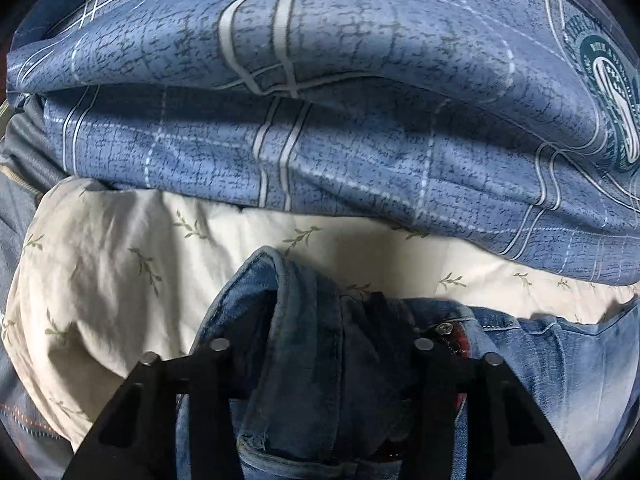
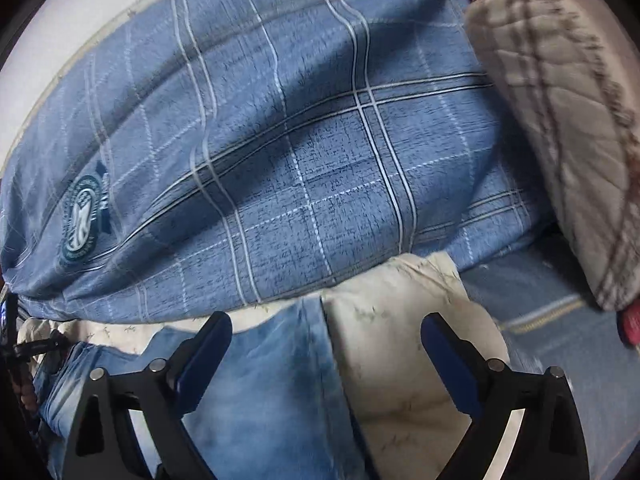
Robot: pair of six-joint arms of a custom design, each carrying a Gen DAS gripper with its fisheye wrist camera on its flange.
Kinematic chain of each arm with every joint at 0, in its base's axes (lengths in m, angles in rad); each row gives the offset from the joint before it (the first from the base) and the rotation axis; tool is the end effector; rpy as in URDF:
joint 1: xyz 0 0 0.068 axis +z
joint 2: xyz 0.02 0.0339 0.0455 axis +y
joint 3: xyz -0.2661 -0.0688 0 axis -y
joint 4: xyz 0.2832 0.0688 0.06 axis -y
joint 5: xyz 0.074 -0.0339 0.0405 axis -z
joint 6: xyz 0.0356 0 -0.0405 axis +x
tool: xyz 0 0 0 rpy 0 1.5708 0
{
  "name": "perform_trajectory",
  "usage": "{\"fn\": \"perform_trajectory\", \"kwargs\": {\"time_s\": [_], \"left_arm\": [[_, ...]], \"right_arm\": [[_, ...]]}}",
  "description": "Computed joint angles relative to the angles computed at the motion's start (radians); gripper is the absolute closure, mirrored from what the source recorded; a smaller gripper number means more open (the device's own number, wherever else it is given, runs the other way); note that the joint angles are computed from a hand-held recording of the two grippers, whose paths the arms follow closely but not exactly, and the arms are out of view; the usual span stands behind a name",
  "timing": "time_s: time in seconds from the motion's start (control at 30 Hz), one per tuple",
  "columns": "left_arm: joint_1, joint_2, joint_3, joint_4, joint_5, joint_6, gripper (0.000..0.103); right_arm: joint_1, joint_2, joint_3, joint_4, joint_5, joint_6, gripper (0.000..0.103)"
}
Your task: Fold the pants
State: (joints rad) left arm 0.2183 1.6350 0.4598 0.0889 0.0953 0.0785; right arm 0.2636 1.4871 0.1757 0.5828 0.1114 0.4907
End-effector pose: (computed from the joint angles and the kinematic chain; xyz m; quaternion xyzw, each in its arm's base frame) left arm 0.2473 0.0514 0.0440 -0.0563 0.9681 -0.0103 0.2438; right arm 0.2038 0.0509 0.0475 0.1259 0.9028 0.1031 0.3982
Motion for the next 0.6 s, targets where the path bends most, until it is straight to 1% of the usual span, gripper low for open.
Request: {"fn": "perform_trajectory", "kwargs": {"time_s": [0.07, 0.13, 0.17, 0.23, 0.27, 0.3, 0.33, 0.37, 0.47, 0.53, 0.57, 0.6], "left_arm": [[-0.019, 0.026, 0.025, 0.0, 0.017, -0.019, 0.063], [-0.027, 0.044, 0.049, -0.018, 0.022, -0.044, 0.057], [-0.036, 0.07, 0.083, -0.034, 0.029, -0.058, 0.053], [-0.041, 0.092, 0.096, -0.015, 0.022, -0.076, 0.053], [-0.051, 0.093, 0.094, -0.006, 0.01, -0.079, 0.055], [-0.049, 0.105, 0.097, 0.007, 0.002, -0.071, 0.068], [-0.057, 0.101, 0.093, 0.01, -0.012, -0.075, 0.073], [-0.051, 0.088, 0.086, 0.003, -0.001, -0.075, 0.075], [-0.011, 0.04, 0.066, 0.003, 0.054, -0.067, 0.082], [0.001, -0.042, 0.026, 0.006, 0.071, -0.066, 0.083], [0.004, -0.085, 0.011, -0.003, 0.073, -0.066, 0.084], [0.011, -0.138, -0.005, -0.021, 0.085, -0.067, 0.084]], "right_arm": [[-0.029, 0.096, 0.076, -0.025, -0.024, -0.023, 0.008], [-0.046, 0.187, 0.143, -0.037, -0.047, -0.033, 0.01], [-0.049, 0.246, 0.194, -0.059, -0.059, -0.035, 0.011], [-0.032, 0.32, 0.269, -0.115, -0.045, -0.037, 0.02], [-0.025, 0.358, 0.307, -0.15, -0.051, -0.042, 0.038], [-0.021, 0.394, 0.342, -0.181, -0.09, -0.051, 0.068], [-0.018, 0.403, 0.354, -0.196, -0.104, -0.056, 0.077], [0.013, 0.386, 0.347, -0.21, -0.047, -0.053, 0.08], [0.048, 0.279, 0.275, -0.19, 0.005, -0.06, 0.082], [0.041, 0.148, 0.208, -0.203, 0.004, -0.045, 0.082], [0.031, 0.043, 0.163, -0.222, -0.004, -0.041, 0.082], [0.027, -0.029, 0.139, -0.246, 0.001, -0.039, 0.083]]}}
